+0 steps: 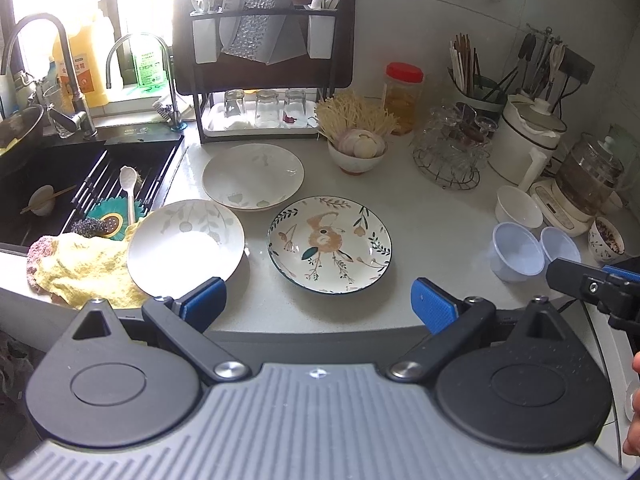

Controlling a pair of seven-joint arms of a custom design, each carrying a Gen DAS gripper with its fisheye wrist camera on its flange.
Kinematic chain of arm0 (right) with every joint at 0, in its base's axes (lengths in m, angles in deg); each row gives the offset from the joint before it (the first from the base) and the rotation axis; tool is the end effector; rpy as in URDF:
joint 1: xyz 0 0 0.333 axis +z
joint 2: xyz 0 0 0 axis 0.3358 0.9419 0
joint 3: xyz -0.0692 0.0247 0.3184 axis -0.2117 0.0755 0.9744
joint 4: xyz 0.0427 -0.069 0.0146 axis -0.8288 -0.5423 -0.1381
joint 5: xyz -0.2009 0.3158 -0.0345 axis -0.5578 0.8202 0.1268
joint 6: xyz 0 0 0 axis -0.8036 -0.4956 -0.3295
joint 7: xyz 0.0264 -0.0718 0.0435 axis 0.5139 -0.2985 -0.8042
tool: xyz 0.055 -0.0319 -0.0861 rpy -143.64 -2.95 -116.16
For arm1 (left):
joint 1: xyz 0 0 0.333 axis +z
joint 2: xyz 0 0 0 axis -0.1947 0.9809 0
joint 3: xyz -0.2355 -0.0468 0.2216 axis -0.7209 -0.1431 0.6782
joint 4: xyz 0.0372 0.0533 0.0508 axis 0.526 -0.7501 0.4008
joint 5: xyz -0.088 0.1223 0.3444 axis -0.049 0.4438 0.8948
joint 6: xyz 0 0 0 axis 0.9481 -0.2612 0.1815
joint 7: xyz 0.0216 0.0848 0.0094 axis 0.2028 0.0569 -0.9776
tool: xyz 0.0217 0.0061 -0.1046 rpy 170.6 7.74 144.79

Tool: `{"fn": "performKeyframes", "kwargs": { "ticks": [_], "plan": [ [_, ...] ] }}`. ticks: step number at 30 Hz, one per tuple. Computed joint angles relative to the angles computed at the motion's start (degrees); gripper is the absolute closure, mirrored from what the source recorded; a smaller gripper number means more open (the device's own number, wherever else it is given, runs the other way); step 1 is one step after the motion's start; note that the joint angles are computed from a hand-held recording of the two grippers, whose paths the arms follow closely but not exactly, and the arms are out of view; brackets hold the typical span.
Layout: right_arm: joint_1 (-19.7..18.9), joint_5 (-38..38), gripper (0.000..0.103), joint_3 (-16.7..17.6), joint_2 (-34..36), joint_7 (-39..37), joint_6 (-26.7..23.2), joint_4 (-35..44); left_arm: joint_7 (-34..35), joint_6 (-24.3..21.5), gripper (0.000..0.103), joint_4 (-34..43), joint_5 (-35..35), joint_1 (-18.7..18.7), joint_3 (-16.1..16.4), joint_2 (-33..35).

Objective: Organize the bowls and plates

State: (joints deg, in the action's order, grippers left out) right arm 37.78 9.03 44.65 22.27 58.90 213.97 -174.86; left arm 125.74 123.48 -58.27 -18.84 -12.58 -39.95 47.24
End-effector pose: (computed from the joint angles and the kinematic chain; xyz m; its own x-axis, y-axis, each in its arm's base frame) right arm 0.5850 0.2678 0.5853 0.2148 -0.9434 -0.2529 -0.6699 0.0461 -0.7410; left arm 0.5803 -0.0961 0.5692 0.1574 -0.9850 0.0704 -0.7086 -0.1623 -0.6866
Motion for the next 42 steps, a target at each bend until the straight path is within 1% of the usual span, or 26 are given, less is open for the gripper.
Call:
{"fn": "performKeyframes", "kwargs": {
  "ticks": [3,5,7,9,11,12,15,16,18,21,23,25,27,32,34,36,39,42],
  "plan": [
    [-1.5,4.4,0.000,1.6,0.1,-4.7,1.7,-0.7,-2.1,-0.3,0.003,-0.2,1.0,-0.1,-0.1,-0.2],
    [-1.9,6.1,0.000,2.1,0.3,-7.0,2.7,-0.9,-3.1,-0.4,0.003,0.0,1.7,-0.1,-0.2,-0.1],
    [-2.8,8.9,0.000,3.2,0.7,-10.2,3.8,-0.8,-4.8,-0.4,0.003,0.1,3.7,-0.2,-0.2,0.1],
    [-3.4,11.4,0.000,4.2,1.2,-13.5,4.0,-0.5,-6.0,-0.9,0.003,0.5,5.1,-0.3,-0.2,0.4],
    [-4.2,14.4,0.000,5.4,1.7,-17.1,3.1,0.2,-6.9,-2.3,0.003,1.3,5.5,-0.6,-0.2,0.6],
    [-4.6,16.2,0.000,6.0,1.8,-19.1,3.1,0.2,-7.8,-2.1,0.003,1.3,5.9,-0.6,-0.1,0.5],
    [-5.1,20.5,0.000,7.1,1.7,-23.6,4.3,-0.7,-9.0,-2.6,0.003,1.6,7.0,-0.8,0.0,0.8],
    [-4.6,20.4,0.000,6.7,1.8,-23.6,4.6,-0.9,-8.9,-2.7,0.003,1.6,7.0,-0.7,0.0,0.9],
    [-3.0,18.1,0.000,5.1,2.2,-21.1,4.5,-0.6,-6.8,-1.7,0.003,1.2,4.9,-0.5,0.3,1.0],
    [-1.4,14.9,0.000,3.9,3.3,-17.7,5.6,0.0,-1.4,0.1,0.003,1.7,0.7,0.2,0.9,2.4],
    [0.5,11.1,0.000,2.3,4.3,-13.0,5.7,1.1,2.7,1.1,0.003,2.2,-2.1,0.6,1.4,3.7],
    [2.6,6.7,0.000,0.4,5.7,-7.1,6.3,2.3,8.3,2.2,0.003,2.9,-6.0,1.3,1.8,5.0],
    [5.2,1.6,0.000,-2.1,7.7,0.1,5.1,5.1,14.1,1.9,0.003,4.4,-10.1,2.2,2.1,6.4],
    [8.7,-6.6,0.001,-4.5,13.0,11.8,3.2,12.9,27.9,0.6,0.003,8.8,-19.0,4.9,3.1,9.8],
    [9.3,-8.4,0.001,-4.4,15.4,14.5,2.2,16.3,33.0,-0.5,0.003,11.0,-23.2,6.5,3.1,11.5],
    [10.0,-9.7,0.003,-4.3,17.7,16.6,0.0,19.9,36.3,-1.2,0.003,12.8,-25.8,7.6,3.4,13.2],
    [11.7,-11.4,0.003,-5.0,21.4,20.6,-2.9,25.2,42.5,-2.5,0.003,16.0,-30.7,10.0,3.2,15.9],
    [13.4,-12.6,0.003,-5.4,24.6,24.2,-5.5,29.7,47.3,-4.8,0.003,19.5,-33.6,11.9,3.3,18.8]
  ]
}}
